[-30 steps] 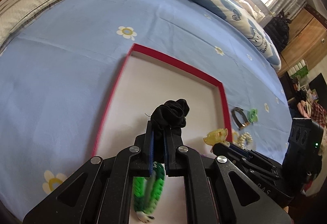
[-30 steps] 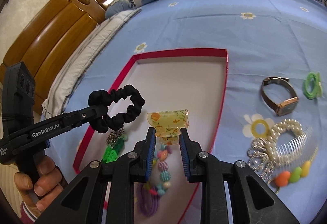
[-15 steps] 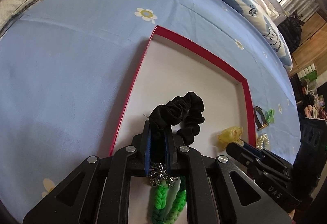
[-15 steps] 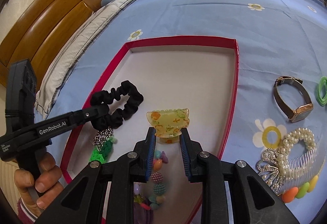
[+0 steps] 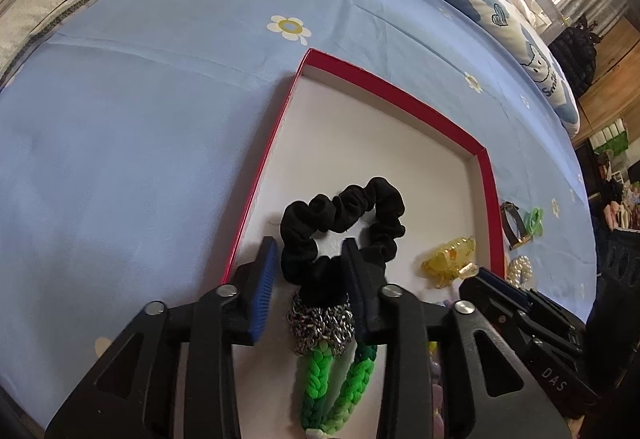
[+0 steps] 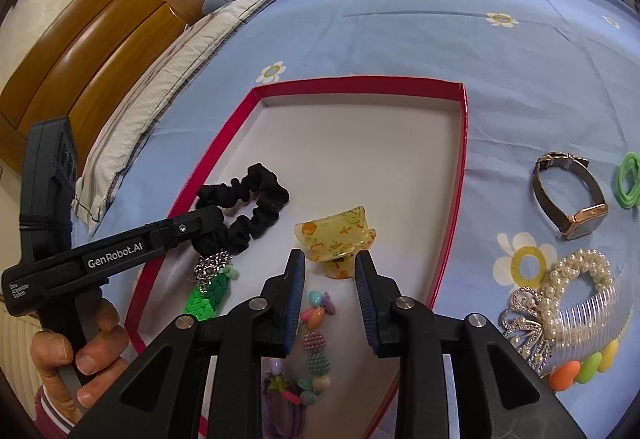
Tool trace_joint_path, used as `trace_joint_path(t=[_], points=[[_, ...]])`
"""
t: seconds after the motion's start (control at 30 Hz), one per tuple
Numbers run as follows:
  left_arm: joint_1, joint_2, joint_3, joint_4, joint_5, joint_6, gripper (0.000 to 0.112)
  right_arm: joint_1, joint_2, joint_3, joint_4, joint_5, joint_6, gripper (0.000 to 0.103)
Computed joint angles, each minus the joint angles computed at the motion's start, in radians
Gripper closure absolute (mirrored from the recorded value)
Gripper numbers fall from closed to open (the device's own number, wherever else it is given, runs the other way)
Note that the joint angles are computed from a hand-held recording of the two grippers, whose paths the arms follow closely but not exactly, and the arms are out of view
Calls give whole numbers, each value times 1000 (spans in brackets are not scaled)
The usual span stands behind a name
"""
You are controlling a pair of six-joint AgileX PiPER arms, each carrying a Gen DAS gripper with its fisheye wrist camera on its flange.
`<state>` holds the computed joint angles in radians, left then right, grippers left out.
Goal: Organize jewelry
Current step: 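Carry the scrunchie and claw clip into the tray and open both tools, then move both tools away from the tray toward the items beside it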
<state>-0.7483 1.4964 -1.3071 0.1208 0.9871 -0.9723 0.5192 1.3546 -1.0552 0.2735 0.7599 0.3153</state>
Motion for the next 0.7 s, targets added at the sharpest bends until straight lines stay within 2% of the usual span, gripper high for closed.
trace_joint_path(t=[0.17,0.3,0.37,0.6,0.7], points=[[-41,-10,-27,36,37,-27,76,-3,-74,18,-17,16,25,71],[-88,-13,-60,70,66,-50,76,-22,-182,63,-38,33,62,67],[-113,-10,-79,81,80,-60,76,-40,-231,87,-46,50,81,62],[-196,10,-143,108,117,-91,75,-193,-422,181,-32,158,55,61],[-236,31,-176,120,131,-100,67,-307,-498,219,12,220,-5,61]])
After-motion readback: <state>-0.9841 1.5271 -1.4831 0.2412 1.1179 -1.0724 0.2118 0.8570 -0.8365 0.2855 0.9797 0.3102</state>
